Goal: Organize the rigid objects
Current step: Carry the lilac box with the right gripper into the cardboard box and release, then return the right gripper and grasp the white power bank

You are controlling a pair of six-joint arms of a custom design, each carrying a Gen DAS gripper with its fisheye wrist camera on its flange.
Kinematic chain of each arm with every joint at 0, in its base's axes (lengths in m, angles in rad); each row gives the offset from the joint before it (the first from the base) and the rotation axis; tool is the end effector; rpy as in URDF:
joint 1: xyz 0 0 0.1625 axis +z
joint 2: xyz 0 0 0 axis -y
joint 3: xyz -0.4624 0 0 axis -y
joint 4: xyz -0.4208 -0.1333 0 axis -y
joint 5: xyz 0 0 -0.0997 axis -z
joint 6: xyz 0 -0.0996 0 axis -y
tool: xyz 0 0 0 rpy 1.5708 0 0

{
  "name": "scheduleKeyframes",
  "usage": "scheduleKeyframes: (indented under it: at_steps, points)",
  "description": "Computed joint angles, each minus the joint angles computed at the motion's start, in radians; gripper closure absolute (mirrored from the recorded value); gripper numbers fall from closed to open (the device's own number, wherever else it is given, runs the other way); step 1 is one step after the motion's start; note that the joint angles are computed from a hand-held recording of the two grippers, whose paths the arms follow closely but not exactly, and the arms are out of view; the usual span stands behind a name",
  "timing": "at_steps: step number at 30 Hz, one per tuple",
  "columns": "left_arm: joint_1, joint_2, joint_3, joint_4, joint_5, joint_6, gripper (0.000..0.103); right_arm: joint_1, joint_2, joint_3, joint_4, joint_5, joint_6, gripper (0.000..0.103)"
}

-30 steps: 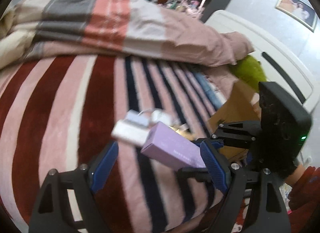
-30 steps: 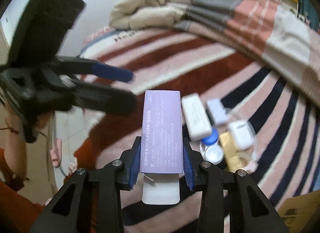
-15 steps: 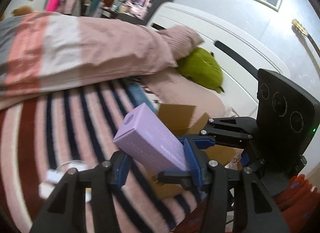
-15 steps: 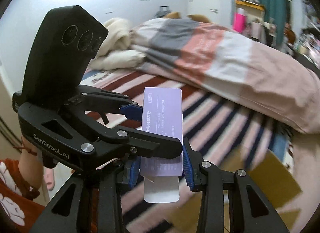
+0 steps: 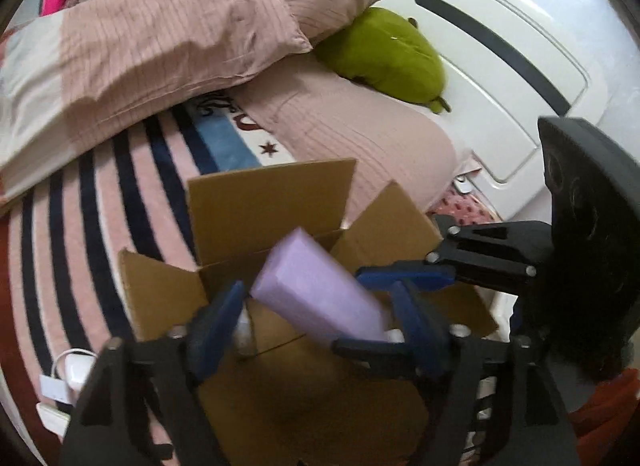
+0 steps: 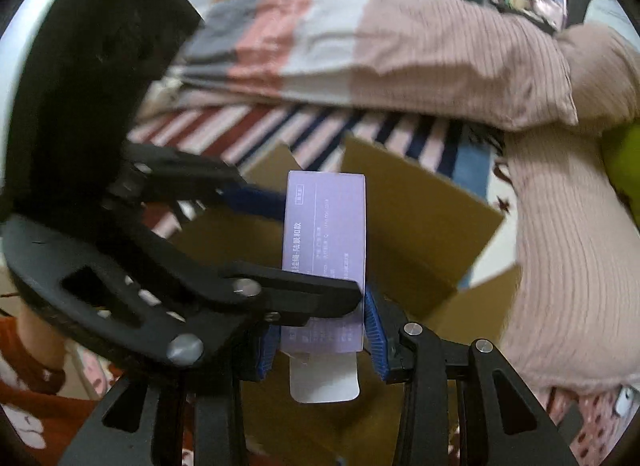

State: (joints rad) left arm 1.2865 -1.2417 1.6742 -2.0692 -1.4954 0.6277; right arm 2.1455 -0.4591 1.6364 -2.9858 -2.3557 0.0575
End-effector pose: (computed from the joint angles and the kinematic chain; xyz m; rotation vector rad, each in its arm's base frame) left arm -0.0437 -0.6514 0.3312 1.3419 2.7446 -0.0795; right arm 0.4275 -0.5444 -0.0662 0.4997 -2.3537 0.5820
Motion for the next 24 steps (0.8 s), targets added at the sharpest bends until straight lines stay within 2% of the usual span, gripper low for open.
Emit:
scheduleKeyframes:
  at_steps: [2, 3, 8, 12, 17, 19, 24]
  points:
    - [0.006, -0.006, -0.008, 0.000, -0.002, 0.001, 0.025, 0.005, 0.012, -0.011, 0.032, -0.046, 0.009, 0.048]
    - [0.007, -0.010, -0.010, -0.006, -0.002, 0.003, 0.025, 0.007, 0.004, 0.010, 0.017, -0.051, 0.000, 0.045]
    - [0.028, -0.046, -0.023, -0.035, -0.007, 0.027, 0.024, 0.025, 0.011, 0.004, 0.013, -0.053, -0.018, 0.044]
    - [0.056, -0.085, -0.041, -0.061, 0.000, 0.043, 0.024, 0.049, 0.042, -0.049, 0.049, -0.061, -0.024, 0.044]
    - [0.105, -0.120, -0.061, -0.106, 0.021, 0.066, 0.024, 0.074, 0.109, -0.150, 0.046, -0.054, -0.079, 0.044]
    - [0.135, -0.130, -0.075, -0.135, 0.024, 0.070, 0.024, 0.081, 0.141, -0.198, 0.035, -0.026, -0.113, 0.044]
    - [0.225, -0.126, -0.118, -0.207, 0.034, 0.081, 0.024, 0.080, 0.240, -0.342, 0.019, 0.114, -0.210, 0.044]
